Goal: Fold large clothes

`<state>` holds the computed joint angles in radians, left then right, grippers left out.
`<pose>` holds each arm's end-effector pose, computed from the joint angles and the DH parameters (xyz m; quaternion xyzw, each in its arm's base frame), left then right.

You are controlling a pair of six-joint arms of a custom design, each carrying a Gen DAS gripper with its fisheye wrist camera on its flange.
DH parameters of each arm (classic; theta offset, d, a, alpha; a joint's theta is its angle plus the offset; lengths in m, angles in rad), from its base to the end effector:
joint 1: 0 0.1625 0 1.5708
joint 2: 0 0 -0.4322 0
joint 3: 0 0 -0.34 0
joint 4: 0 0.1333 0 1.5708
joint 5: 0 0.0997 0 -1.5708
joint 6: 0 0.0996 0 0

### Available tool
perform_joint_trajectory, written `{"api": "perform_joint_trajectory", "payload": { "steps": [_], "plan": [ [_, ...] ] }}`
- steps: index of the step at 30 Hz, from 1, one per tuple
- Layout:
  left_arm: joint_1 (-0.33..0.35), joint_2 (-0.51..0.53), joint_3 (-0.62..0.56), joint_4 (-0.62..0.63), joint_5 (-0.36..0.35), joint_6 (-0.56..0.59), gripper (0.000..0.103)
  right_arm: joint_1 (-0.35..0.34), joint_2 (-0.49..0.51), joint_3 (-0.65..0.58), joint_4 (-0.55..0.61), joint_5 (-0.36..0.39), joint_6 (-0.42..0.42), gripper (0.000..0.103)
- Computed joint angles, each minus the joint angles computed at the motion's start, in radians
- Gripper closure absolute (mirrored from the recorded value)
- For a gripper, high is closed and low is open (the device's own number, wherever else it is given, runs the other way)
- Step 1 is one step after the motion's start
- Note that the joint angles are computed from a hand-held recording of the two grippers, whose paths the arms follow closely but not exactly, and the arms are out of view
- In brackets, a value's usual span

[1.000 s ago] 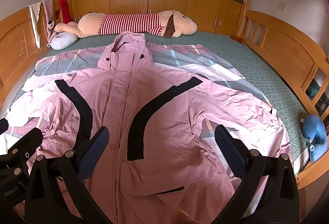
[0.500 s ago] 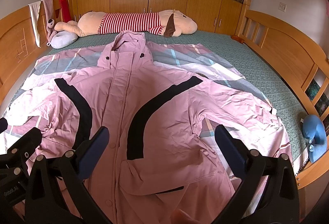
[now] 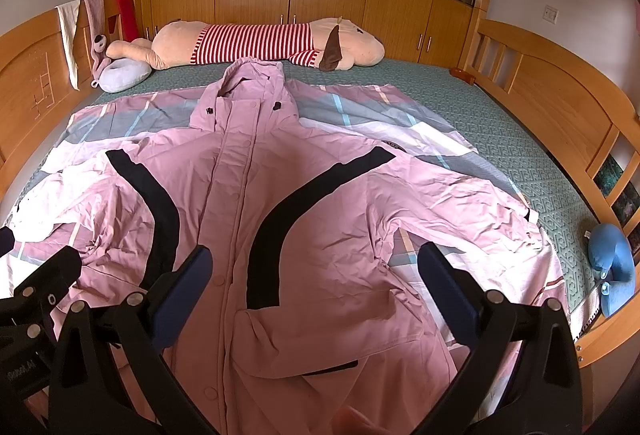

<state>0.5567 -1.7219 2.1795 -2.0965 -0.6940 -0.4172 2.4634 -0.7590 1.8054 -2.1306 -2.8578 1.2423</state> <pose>-0.1810 -0.3598 0.3828 0.2523 0.8692 -0.3016 0.2999 0.4589 -0.3213 0.0944 0.0073 -0.7897 0.4171 0.4497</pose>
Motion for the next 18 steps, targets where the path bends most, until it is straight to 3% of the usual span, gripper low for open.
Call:
{"api": "perform_joint_trajectory", "payload": {
  "steps": [18],
  "plan": [
    [0.013,0.01,-0.012,0.027,-0.001,-0.005,0.002,-0.003,0.006,0.001,0.001,0.003,0.003,0.001]
  ]
}}
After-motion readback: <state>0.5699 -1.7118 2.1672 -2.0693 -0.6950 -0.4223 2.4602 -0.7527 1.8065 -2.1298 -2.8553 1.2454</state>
